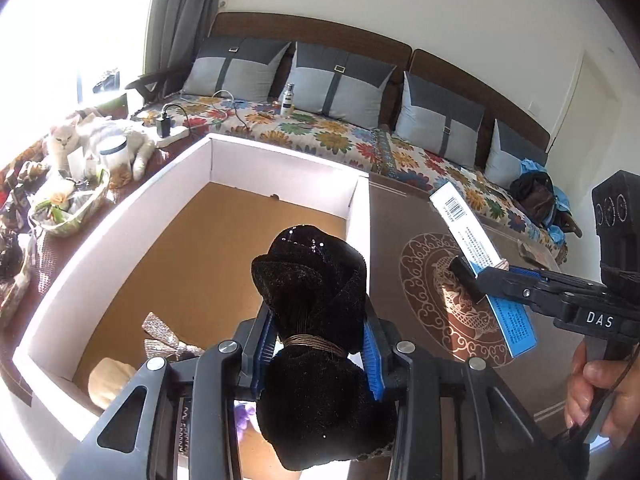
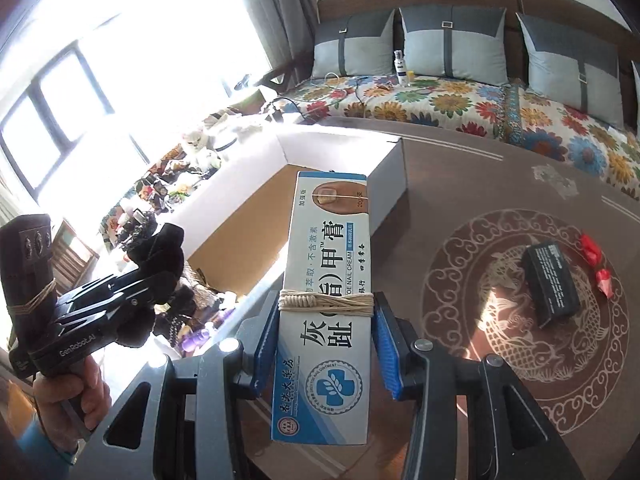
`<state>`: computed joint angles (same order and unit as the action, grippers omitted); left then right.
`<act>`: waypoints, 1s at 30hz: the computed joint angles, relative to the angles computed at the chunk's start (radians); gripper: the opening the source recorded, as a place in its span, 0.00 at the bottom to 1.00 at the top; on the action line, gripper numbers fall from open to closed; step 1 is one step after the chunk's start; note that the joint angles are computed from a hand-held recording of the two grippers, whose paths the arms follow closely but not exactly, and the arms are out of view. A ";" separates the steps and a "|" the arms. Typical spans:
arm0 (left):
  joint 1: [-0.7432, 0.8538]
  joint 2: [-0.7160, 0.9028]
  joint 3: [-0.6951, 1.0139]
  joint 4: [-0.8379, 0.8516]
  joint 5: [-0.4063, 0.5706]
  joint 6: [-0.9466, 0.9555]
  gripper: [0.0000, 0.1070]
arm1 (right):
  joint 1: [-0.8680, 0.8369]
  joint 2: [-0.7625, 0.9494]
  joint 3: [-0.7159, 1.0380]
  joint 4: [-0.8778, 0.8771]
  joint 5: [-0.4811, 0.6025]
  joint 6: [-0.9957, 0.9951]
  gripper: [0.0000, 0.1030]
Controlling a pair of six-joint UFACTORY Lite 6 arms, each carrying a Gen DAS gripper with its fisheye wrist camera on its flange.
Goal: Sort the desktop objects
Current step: 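Carry the glove and ointment box over the cardboard box with both tools, then open both tools to drop the glove and ointment box into the box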
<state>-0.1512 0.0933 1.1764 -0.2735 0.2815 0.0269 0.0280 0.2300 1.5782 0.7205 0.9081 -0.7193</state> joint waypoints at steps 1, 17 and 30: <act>0.048 0.015 0.010 -0.023 0.016 0.040 0.35 | 0.065 0.017 0.038 -0.001 -0.010 0.048 0.43; 0.329 0.254 0.039 -0.048 0.131 0.236 0.77 | 0.577 0.528 0.498 -0.288 -0.116 0.512 0.59; 0.155 -0.200 -0.314 0.311 -0.065 -0.231 0.79 | 0.203 -0.160 -0.401 0.029 -0.507 -0.019 0.96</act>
